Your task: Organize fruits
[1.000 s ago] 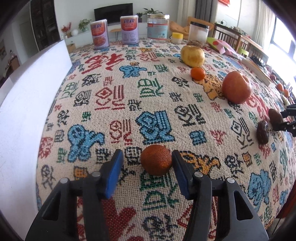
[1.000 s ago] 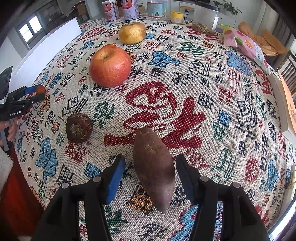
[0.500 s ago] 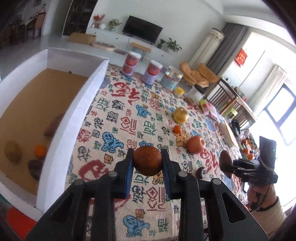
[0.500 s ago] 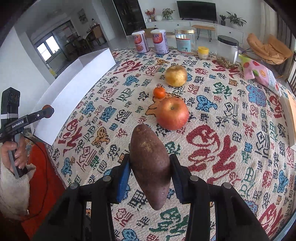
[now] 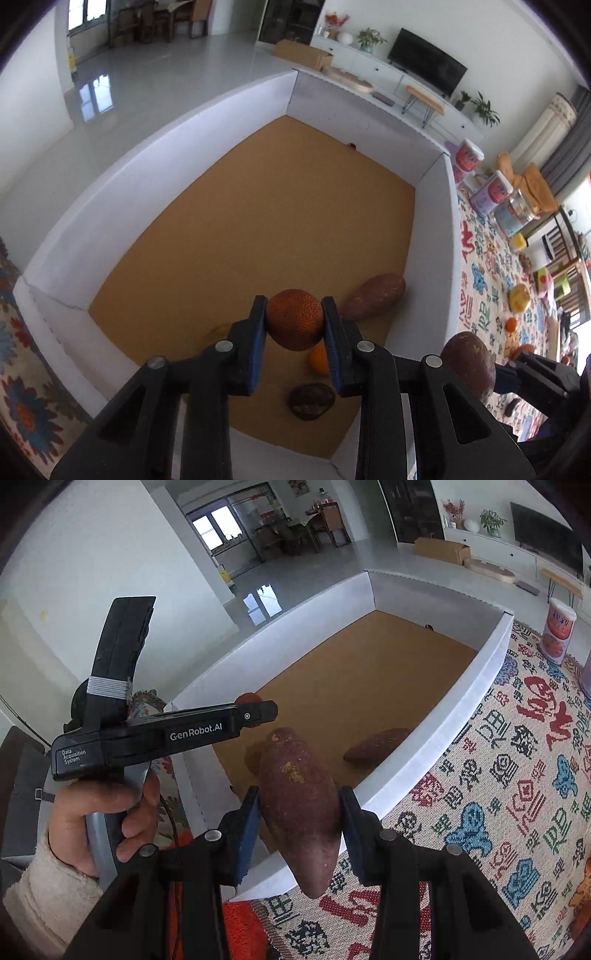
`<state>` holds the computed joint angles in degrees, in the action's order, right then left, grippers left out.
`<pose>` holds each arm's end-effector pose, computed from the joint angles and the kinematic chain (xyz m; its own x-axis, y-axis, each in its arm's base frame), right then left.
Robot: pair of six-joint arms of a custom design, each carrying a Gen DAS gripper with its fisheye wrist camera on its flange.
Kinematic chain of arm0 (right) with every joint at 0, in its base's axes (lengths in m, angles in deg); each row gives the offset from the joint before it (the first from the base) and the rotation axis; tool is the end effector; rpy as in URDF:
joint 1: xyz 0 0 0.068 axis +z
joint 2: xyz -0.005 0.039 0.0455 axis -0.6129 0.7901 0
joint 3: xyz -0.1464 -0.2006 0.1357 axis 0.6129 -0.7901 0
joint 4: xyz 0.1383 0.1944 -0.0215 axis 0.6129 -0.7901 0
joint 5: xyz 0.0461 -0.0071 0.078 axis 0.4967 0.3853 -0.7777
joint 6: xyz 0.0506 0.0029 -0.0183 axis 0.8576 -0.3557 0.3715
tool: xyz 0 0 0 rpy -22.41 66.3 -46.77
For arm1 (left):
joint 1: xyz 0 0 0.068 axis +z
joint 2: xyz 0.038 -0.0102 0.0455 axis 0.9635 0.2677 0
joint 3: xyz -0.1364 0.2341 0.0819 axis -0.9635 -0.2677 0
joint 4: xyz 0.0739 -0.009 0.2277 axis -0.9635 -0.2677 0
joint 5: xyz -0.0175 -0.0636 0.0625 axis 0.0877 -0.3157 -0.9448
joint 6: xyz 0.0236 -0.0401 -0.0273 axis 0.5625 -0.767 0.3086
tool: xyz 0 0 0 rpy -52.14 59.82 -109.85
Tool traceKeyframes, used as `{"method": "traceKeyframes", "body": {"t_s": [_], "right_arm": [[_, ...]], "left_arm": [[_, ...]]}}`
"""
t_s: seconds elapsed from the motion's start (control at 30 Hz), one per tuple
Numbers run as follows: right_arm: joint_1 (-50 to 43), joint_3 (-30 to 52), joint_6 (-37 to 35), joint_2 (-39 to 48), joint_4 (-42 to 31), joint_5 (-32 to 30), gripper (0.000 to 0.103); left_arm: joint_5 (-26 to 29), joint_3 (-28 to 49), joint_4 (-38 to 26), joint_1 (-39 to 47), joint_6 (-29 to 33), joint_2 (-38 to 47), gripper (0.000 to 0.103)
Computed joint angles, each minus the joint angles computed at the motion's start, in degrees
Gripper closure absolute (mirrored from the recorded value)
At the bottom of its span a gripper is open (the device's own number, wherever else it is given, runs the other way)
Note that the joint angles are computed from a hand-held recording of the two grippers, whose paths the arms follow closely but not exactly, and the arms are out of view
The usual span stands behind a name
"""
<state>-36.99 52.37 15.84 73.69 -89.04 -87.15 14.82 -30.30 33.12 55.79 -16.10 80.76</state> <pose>0.3209 0.0241 0.1793 -0.7619 -0.3869 -0.5195 -0.5939 0.7373 0.3220 0.3019 -0.0989 0.1833 -0.8267 -0.3102 -0.4693 -0.2244 0.9468 -0.2305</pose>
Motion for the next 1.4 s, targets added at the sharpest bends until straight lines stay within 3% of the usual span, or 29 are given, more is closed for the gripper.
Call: {"method": "traceKeyframes", "body": {"t_s": [0.07, 0.13, 0.2, 0.27, 0.33, 0.37, 0.43, 0.53, 0.6, 0.77, 0.9, 1.07, 1.13, 1.27, 1.4], "right_arm": [[4.3, 0.2, 5.4, 2.5, 5.4, 3.6, 0.061], [6.4, 0.9, 10.3, 4.7, 9.2, 4.5, 0.060], [6.0, -0.4, 15.0, 4.1, 14.6, 2.5, 0.059], [3.8, -2.9, 18.4, 0.6, 19.4, -0.1, 0.054], [-0.7, -5.9, 19.3, -4.6, 22.4, -4.3, 0.043], [-3.1, -6.1, 18.5, -7.1, 22.0, -5.5, 0.039], [-9.0, -6.9, 14.2, -11.3, 20.2, -7.9, 0.022], [-20.7, -7.4, 4.1, -15.2, 16.9, -10.8, 0.004], [-29.9, -7.3, -2.9, -15.3, 16.5, -12.2, 0.000], [-52.8, 0.2, -15.5, -3.4, 15.7, -13.8, 0.000], [-64.1, 10.4, -17.2, 13.4, 18.2, -5.8, 0.000], [-71.5, 26.5, -18.0, 32.8, 14.9, 4.2, 0.000], [-72.5, 28.8, -19.1, 35.5, 14.2, 5.5, 0.000], [-72.6, 25.5, -21.3, 35.3, 17.5, 6.5, 0.000], [-72.5, 27.7, -20.9, 36.5, 14.8, 5.8, 0.000]], "left_arm": [[-0.9, -1.2, 1.0, 0.4, -0.3, -0.1, 0.069], [-2.7, -2.4, 2.2, 0.1, -0.4, -1.2, 0.049], [-5.7, -3.2, 2.4, -0.5, -1.3, -3.8, 0.033], [-8.2, -4.2, 3.2, -1.5, -1.7, -7.9, 0.027], [-11.3, -4.1, 3.1, -4.2, -1.9, -11.5, 0.017], [-12.8, -3.8, 3.2, -6.1, -2.0, -13.0, 0.016], [-15.0, -3.3, 3.6, -10.8, -2.0, -15.3, 0.013], [-16.8, -0.8, 5.5, -19.1, -2.3, -13.9, 0.010], [-16.6, 1.9, 7.2, -24.2, -2.0, -10.3, 0.009], [-13.5, 11.2, 10.9, -34.0, -2.1, 5.9, 0.008], [-12.6, 22.0, 9.6, -39.8, -4.0, 22.4, 0.008], [-15.7, 37.7, 0.5, -43.3, -1.5, 37.1, 0.008], [-17.5, 40.0, 0.8, -43.1, 0.4, 39.1, 0.008], [-19.8, 42.0, 0.3, -41.6, 1.4, 41.2, 0.008], [-18.0, 43.3, -0.7, -40.3, -0.1, 43.5, 0.008]]}}
